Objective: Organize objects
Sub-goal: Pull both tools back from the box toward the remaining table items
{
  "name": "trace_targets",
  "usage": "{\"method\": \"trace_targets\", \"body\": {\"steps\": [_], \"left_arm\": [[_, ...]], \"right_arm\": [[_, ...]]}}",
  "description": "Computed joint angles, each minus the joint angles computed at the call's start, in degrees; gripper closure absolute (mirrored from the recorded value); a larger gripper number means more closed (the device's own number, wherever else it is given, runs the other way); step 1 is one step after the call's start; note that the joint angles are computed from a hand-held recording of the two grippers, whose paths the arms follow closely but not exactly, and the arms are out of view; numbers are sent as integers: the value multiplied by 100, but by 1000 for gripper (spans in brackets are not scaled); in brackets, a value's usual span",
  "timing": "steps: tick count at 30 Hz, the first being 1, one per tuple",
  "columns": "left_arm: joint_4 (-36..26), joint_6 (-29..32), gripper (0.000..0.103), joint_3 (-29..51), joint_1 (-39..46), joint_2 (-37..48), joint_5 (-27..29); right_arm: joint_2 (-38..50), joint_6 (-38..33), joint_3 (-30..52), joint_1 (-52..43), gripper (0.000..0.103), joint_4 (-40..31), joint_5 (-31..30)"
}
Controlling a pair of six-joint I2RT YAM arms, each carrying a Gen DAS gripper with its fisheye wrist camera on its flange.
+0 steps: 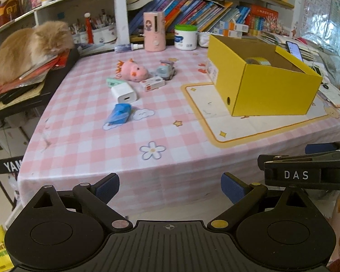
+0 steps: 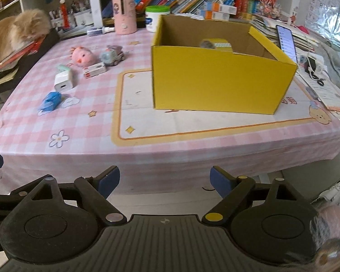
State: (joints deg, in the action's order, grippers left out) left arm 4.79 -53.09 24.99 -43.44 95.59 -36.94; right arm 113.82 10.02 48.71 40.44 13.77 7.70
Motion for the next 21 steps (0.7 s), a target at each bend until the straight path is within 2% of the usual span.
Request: {"method": "trace_targets", "body": {"steps": [21], "left_arm": [[-306,-482,5,-548,138,-558,-179]], "right_arm": [[148,-19,286,527,15,-124,-6]]}}
